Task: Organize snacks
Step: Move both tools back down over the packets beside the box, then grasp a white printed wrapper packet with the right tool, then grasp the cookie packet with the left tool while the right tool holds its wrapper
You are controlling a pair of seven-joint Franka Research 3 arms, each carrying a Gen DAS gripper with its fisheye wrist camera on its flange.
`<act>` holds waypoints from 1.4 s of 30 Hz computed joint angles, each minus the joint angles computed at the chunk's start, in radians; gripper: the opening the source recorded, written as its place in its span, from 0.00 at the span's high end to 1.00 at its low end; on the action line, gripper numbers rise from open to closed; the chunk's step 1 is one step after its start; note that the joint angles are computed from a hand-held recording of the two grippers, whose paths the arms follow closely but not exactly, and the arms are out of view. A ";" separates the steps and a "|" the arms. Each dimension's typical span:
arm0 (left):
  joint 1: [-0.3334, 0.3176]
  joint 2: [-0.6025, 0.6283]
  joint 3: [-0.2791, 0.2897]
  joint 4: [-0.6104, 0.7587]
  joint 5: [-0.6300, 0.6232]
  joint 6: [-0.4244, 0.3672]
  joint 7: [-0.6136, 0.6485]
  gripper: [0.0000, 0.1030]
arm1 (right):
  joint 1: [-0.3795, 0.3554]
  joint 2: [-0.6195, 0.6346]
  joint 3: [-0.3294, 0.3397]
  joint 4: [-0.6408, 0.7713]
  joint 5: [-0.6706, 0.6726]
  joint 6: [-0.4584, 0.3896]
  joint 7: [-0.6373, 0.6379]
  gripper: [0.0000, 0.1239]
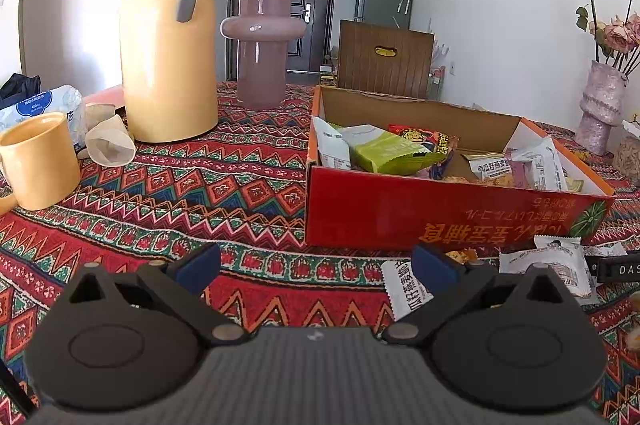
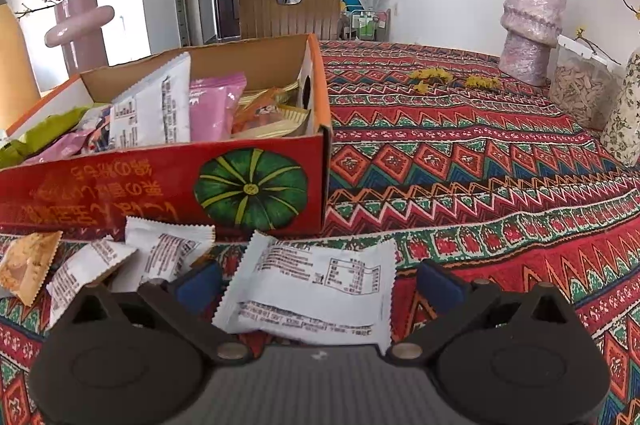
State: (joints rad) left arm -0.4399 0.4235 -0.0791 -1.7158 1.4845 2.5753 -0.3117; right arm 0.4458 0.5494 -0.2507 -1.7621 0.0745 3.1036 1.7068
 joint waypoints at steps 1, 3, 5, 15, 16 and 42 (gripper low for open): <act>0.000 0.000 0.000 0.000 0.000 0.000 0.000 0.00 | -0.009 0.002 0.008 0.003 0.001 -0.001 -0.007 0.17; 0.000 0.000 0.001 0.000 0.003 0.001 -0.003 0.00 | -0.031 -0.003 0.034 -0.001 0.005 0.001 -0.028 0.17; 0.000 -0.001 0.001 -0.001 0.006 0.002 -0.006 0.00 | -0.041 -0.007 0.046 -0.004 0.012 0.005 -0.039 0.17; 0.001 -0.001 0.000 -0.002 0.004 0.001 -0.005 0.00 | 0.008 -0.023 0.003 -0.064 0.050 0.094 -0.048 0.40; 0.001 -0.001 0.000 -0.002 0.004 0.001 -0.005 0.00 | 0.004 -0.027 0.011 -0.071 0.056 0.106 -0.064 0.42; -0.002 0.008 0.001 0.007 -0.028 -0.007 0.023 0.00 | -0.247 -0.118 0.364 -0.265 0.111 0.540 -0.258 0.90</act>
State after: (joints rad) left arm -0.4414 0.4318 -0.0780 -1.7092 1.4564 2.5686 -0.2890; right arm 0.1984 0.4317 0.1137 -2.0267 0.1851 3.6439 1.4484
